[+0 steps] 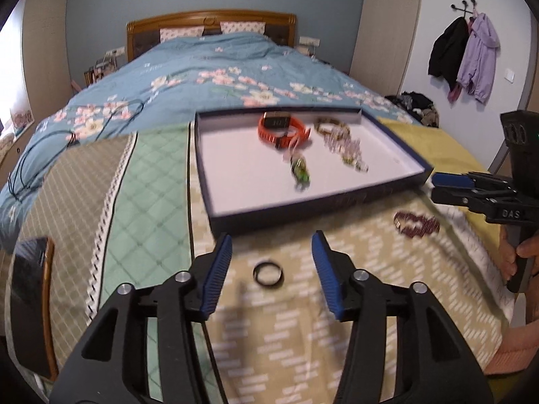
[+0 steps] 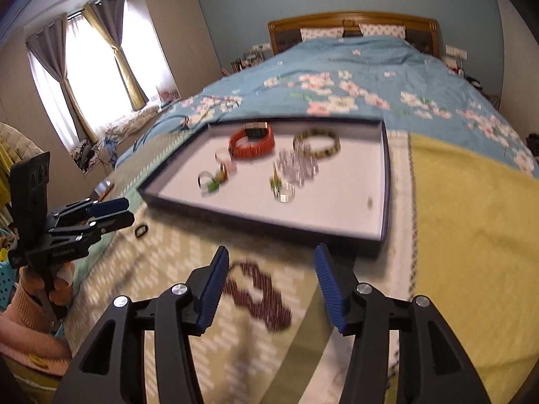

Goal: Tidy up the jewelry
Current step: 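Grasp the black ring with the left gripper while the right gripper grasps the dark red bead bracelet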

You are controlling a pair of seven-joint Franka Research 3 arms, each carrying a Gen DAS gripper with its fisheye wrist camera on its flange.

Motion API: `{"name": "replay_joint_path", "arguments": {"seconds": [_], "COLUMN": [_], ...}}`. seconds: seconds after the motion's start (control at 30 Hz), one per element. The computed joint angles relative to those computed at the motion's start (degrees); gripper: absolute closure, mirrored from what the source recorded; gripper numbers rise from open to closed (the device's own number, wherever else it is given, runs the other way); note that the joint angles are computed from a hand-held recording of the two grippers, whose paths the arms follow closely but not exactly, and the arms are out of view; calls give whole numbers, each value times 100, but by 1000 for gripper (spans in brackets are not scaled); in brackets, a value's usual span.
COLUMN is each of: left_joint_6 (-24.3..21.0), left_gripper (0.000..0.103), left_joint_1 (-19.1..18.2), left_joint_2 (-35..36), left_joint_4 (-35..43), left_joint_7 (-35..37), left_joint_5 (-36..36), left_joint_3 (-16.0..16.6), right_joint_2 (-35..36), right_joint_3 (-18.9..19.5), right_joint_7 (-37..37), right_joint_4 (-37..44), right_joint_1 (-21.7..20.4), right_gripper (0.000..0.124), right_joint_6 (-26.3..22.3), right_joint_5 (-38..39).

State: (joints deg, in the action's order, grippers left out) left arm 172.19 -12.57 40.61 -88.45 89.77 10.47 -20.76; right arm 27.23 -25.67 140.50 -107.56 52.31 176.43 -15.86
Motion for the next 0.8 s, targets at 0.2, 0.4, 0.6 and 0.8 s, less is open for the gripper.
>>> {"name": "replay_joint_path", "arguments": {"seconds": [0.2, 0.4, 0.6, 0.8], "left_joint_6": [-307, -957, -976, -954], "left_gripper": [54, 54, 55, 68], "left_joint_1": [-5, -196, -348, -406], "left_joint_2": [76, 253, 235, 225], "left_joint_4": [94, 520, 535, 522], "left_joint_7": [90, 70, 3, -115], "left_joint_5": [-69, -180, -168, -150], "left_joint_3": [-25, 112, 278, 317], "right_joint_2": [0, 84, 142, 226], "right_joint_3": [364, 748, 854, 957], "right_joint_7": [-85, -319, -385, -375], "right_joint_4": [-72, 123, 273, 510], "right_joint_1": [-231, -525, -588, -628], "right_gripper": [70, 61, 59, 60], "right_joint_6": [-129, -316, -475, -790], "right_joint_5": [151, 206, 106, -195]}}
